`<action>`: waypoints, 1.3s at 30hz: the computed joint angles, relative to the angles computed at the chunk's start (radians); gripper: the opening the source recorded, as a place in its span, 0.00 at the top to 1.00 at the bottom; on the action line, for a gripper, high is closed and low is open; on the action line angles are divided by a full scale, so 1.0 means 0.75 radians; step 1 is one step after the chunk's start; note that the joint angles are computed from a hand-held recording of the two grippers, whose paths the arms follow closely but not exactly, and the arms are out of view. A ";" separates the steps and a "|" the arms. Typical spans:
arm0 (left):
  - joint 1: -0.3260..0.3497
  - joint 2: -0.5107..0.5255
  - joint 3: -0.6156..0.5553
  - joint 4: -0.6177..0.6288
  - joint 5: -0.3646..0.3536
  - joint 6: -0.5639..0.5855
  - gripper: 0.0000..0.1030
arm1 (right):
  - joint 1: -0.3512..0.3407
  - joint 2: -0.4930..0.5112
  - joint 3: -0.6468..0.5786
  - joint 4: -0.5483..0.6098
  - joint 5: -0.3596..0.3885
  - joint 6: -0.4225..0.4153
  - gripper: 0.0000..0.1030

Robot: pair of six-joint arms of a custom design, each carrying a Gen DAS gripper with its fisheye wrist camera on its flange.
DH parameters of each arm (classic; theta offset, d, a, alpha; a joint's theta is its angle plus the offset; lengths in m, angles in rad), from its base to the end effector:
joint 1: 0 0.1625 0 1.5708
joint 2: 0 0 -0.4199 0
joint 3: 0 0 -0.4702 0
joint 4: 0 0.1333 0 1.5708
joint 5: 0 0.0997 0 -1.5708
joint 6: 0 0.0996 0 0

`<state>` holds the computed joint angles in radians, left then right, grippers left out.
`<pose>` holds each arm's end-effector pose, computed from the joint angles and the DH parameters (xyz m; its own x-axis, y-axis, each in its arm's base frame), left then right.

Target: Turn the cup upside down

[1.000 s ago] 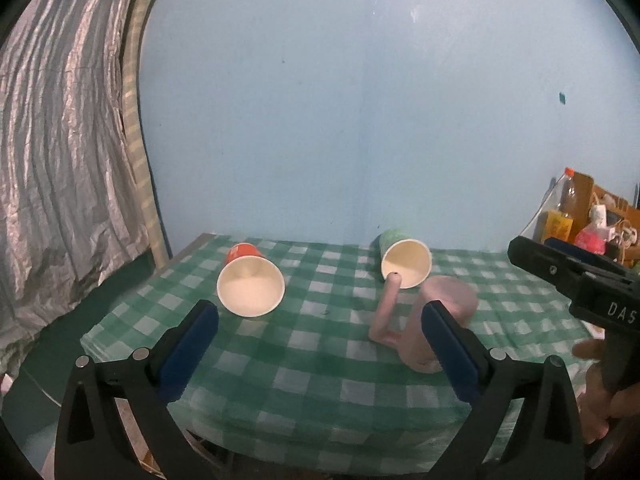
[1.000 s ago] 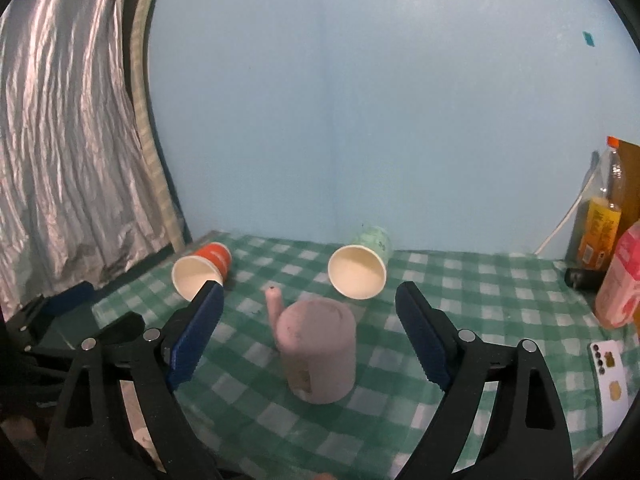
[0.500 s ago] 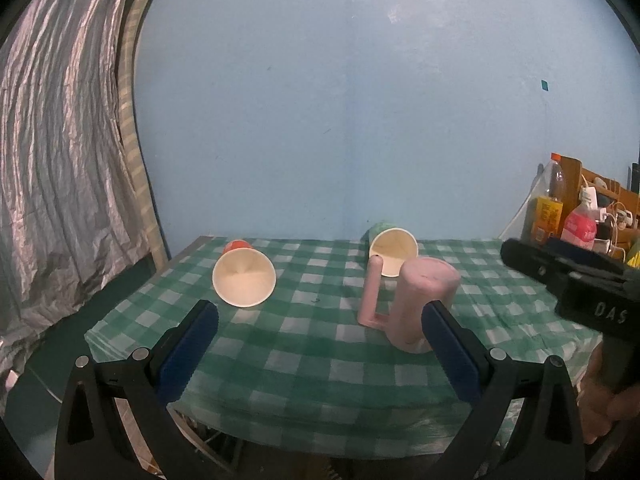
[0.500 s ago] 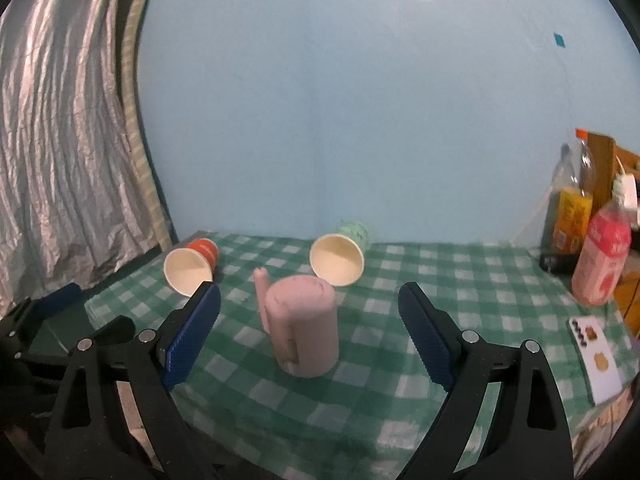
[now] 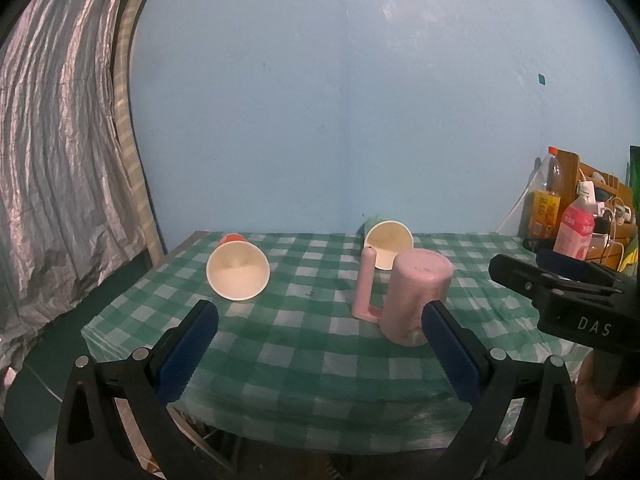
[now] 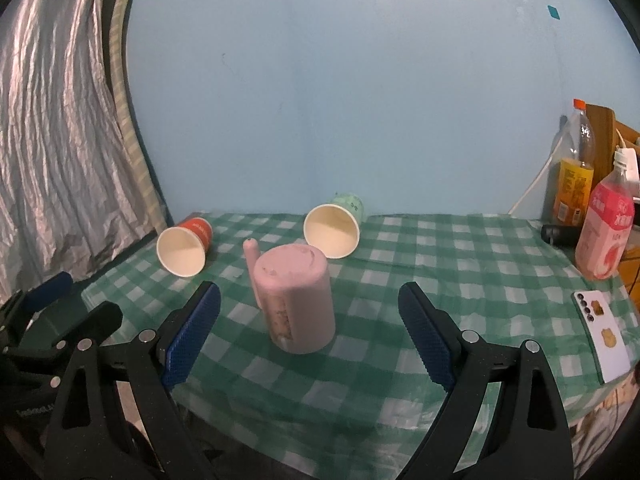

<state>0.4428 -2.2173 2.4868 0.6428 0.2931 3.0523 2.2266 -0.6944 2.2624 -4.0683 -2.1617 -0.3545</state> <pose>-0.0277 -0.2662 0.2887 -0.7143 -0.0202 -0.6996 0.6535 0.3384 -0.6770 0.3360 -0.3091 -0.0086 -0.7459 -0.3077 0.5907 -0.6651 0.3917 -0.6358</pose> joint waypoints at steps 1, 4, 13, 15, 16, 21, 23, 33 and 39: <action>0.002 -0.002 -0.001 -0.006 0.003 0.007 0.00 | 0.002 0.002 -0.002 -0.002 -0.003 -0.003 0.13; -0.004 0.000 0.003 0.004 -0.006 -0.012 0.00 | 0.003 0.001 -0.003 0.012 -0.010 0.007 0.13; -0.009 0.041 0.012 0.051 -0.038 -0.106 0.00 | -0.007 -0.008 -0.004 0.043 -0.003 0.022 0.13; -0.009 0.049 0.013 0.056 -0.049 -0.119 0.00 | -0.004 -0.007 -0.003 0.040 -0.006 0.021 0.13; -0.006 0.056 0.010 0.055 -0.051 -0.123 0.00 | -0.003 -0.008 -0.002 0.043 -0.007 0.022 0.13; -0.004 0.070 0.006 0.070 -0.065 -0.159 0.00 | -0.001 -0.009 -0.002 0.045 -0.004 0.023 0.13; -0.012 0.071 0.007 0.088 -0.071 -0.186 0.00 | -0.002 -0.011 -0.002 0.054 -0.003 0.026 0.13; -0.043 0.088 0.017 0.135 -0.096 -0.260 0.00 | 0.000 -0.013 -0.001 0.056 -0.006 0.025 0.13; -0.025 0.096 0.008 0.124 -0.093 -0.261 0.00 | -0.001 -0.014 0.001 0.072 -0.009 0.030 0.13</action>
<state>0.4244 -2.1454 2.4928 0.7360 0.2236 2.8568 2.2257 -0.7051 2.2628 -4.0143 -2.1686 -0.3320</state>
